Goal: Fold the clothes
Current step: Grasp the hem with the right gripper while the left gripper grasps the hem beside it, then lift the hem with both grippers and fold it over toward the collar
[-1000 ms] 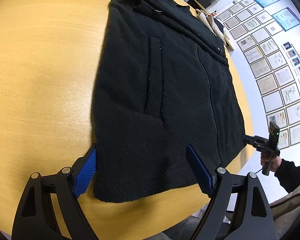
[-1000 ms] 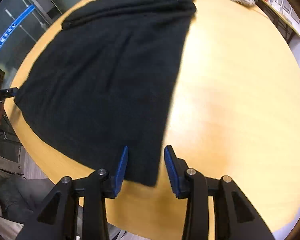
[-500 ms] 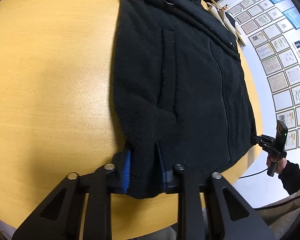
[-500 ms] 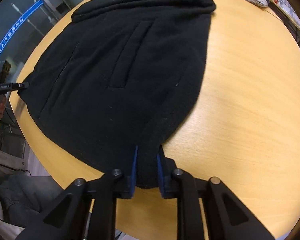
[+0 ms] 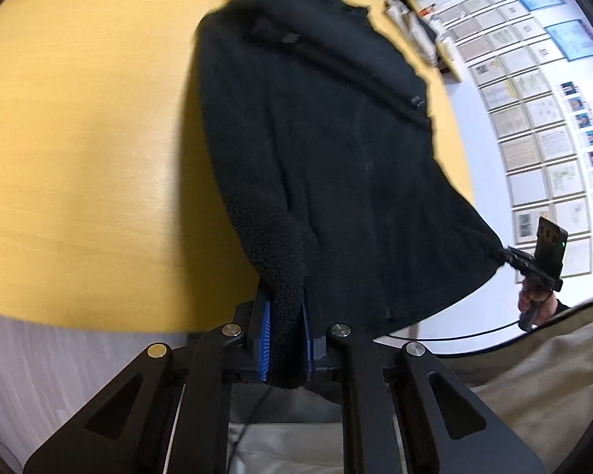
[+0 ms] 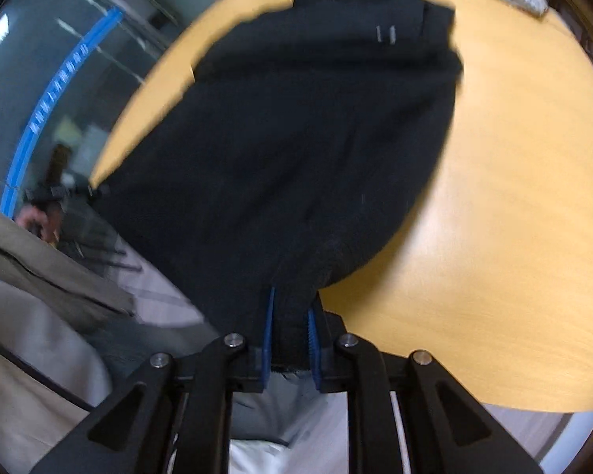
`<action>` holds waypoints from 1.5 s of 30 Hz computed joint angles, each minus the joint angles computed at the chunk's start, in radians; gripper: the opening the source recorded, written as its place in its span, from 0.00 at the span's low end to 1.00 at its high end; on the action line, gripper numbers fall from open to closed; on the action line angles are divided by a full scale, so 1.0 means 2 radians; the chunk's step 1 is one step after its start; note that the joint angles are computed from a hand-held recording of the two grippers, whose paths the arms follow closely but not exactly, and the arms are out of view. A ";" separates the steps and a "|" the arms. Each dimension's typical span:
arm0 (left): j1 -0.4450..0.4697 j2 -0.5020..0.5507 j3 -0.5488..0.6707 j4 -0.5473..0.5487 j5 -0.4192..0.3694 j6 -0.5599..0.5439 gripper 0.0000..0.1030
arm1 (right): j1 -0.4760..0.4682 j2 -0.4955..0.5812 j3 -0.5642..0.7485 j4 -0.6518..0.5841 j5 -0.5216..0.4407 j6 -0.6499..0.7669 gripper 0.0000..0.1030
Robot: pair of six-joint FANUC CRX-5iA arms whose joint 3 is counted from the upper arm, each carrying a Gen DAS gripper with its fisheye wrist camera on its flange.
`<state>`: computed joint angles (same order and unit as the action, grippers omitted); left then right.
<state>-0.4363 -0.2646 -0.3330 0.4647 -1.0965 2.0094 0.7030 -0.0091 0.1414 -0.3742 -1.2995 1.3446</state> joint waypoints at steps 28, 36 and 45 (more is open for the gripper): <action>0.099 0.203 0.233 0.069 0.194 -0.048 0.09 | -0.102 0.205 0.279 0.012 0.116 0.080 0.14; 0.129 0.330 0.305 0.118 0.217 -0.099 0.09 | -0.109 0.336 0.400 0.090 0.102 -0.004 0.14; 0.150 0.454 0.413 0.084 0.160 -0.104 0.09 | -0.120 0.501 0.586 0.129 0.013 -0.050 0.14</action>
